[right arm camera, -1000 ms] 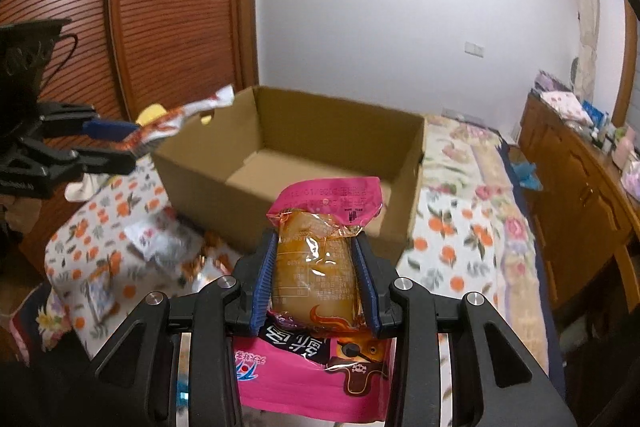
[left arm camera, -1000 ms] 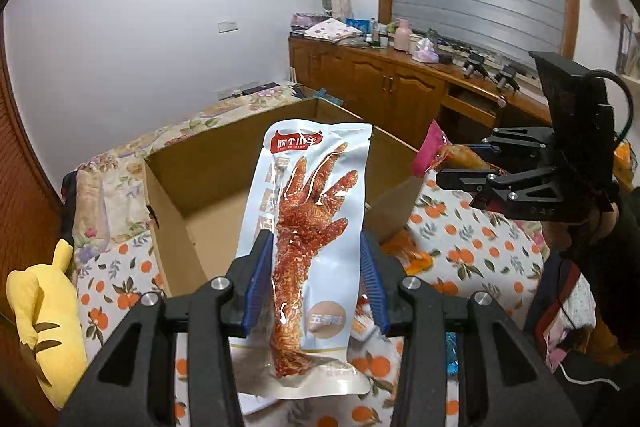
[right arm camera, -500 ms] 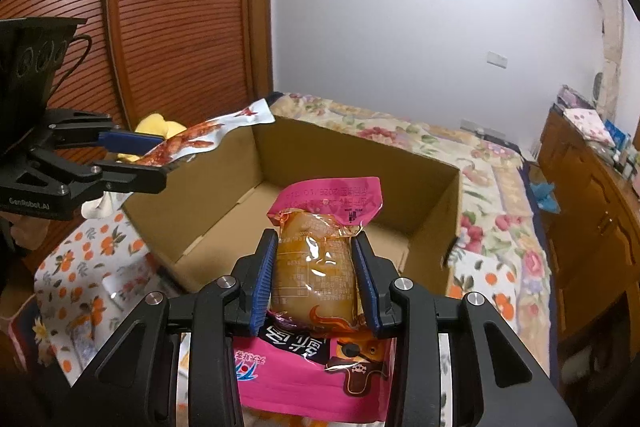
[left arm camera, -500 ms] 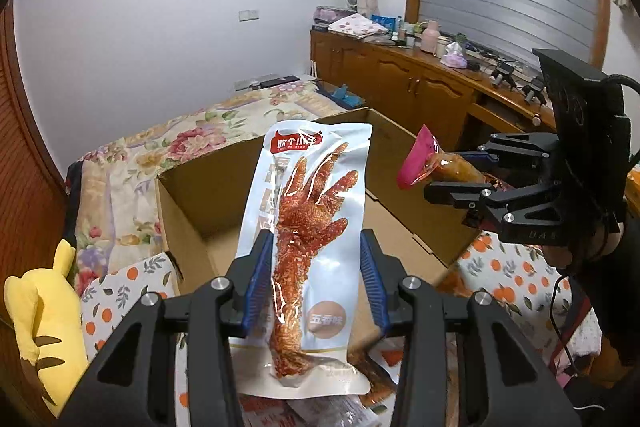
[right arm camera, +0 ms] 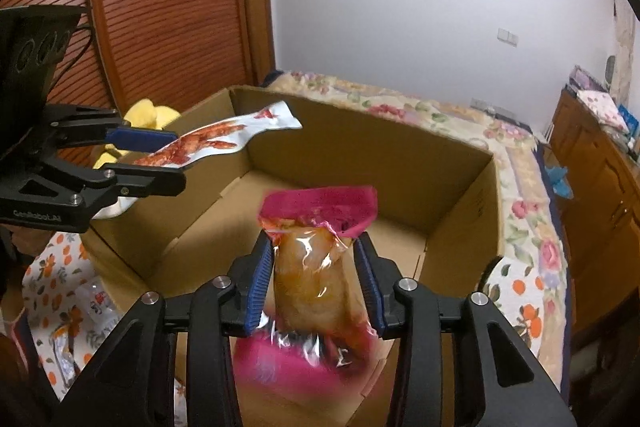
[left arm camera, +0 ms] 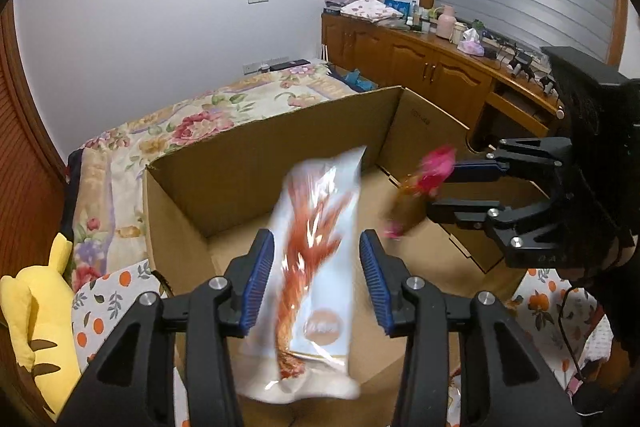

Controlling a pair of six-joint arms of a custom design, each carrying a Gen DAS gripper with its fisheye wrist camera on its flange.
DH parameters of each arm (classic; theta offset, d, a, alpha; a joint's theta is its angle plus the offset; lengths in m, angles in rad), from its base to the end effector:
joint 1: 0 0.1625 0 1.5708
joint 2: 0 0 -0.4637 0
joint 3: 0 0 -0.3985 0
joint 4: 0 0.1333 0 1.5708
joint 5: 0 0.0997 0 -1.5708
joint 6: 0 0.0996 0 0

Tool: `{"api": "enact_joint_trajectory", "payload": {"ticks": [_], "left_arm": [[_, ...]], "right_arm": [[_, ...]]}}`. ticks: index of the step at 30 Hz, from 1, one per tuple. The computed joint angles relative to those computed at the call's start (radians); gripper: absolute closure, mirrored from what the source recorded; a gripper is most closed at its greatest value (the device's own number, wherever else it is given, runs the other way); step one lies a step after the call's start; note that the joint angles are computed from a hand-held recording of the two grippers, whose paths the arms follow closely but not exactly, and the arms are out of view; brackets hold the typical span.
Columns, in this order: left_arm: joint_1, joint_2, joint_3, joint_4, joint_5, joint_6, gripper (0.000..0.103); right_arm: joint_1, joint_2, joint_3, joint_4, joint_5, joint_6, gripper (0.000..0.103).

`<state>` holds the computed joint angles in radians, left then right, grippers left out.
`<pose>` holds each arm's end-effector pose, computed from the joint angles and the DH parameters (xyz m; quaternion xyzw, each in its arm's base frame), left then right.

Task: Organize snacks
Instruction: 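Drop the chicken-feet packet into the box with the left gripper while the right drops the bread, then grasp the silver packet with the left gripper while the right grasps the wafer pack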

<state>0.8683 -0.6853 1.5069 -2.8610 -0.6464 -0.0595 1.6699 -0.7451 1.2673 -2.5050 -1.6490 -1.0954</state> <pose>-0.3199 -0.7072 0.1557 0.1769 0.8587 -0.3542 0.3254 0.2058 -0.8009 0.2271 0.5434 -0.8133 0.1613 0.1313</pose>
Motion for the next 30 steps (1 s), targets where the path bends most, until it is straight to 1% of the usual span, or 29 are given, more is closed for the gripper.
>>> {"api": "enact_joint_trajectory", "payload": {"ticks": [1,2,6,10,14,16,18,20,22,24,27,30], "left_arm": [[0.000,0.000,0.002,-0.005,-0.001,-0.001,0.053],[0.001,-0.001,0.002,-0.006,0.000,-0.002,0.053],[-0.009,-0.013,0.028,-0.045,-0.001,-0.002,0.052],[-0.040,-0.038,0.089,-0.105,0.016,0.007,0.047],[-0.079,-0.070,0.168,-0.161,0.038,-0.002,0.045],[-0.104,-0.084,0.212,-0.187,0.060,-0.015,0.037],[-0.121,-0.090,0.245,-0.222,0.080,-0.021,0.032],[-0.140,-0.102,0.287,-0.239,0.099,-0.050,0.031],[-0.153,-0.111,0.316,-0.232,0.111,-0.081,0.028],[-0.167,-0.118,0.348,-0.225,0.128,-0.114,0.028],[-0.186,-0.128,0.395,-0.225,0.132,-0.163,0.028],[-0.204,-0.137,0.455,-0.217,0.129,-0.237,0.028]], "right_arm": [[-0.002,-0.002,0.005,-0.009,0.011,-0.002,0.061],[-0.004,-0.008,0.008,-0.008,0.023,0.002,0.060],[-0.002,-0.019,0.007,0.004,0.034,0.022,0.060],[-0.010,-0.071,0.065,-0.011,0.068,0.028,0.059],[-0.022,-0.137,0.141,-0.028,0.108,0.028,0.055],[-0.028,-0.179,0.198,-0.047,0.119,0.018,0.054],[-0.034,-0.212,0.242,-0.062,0.123,0.010,0.052],[-0.041,-0.236,0.275,-0.077,0.125,0.010,0.051],[-0.048,-0.256,0.305,-0.091,0.123,0.010,0.050],[-0.058,-0.276,0.340,-0.112,0.119,0.012,0.049],[-0.074,-0.302,0.384,-0.131,0.114,0.019,0.049],[-0.088,-0.316,0.417,-0.146,0.103,0.029,0.048]]}}
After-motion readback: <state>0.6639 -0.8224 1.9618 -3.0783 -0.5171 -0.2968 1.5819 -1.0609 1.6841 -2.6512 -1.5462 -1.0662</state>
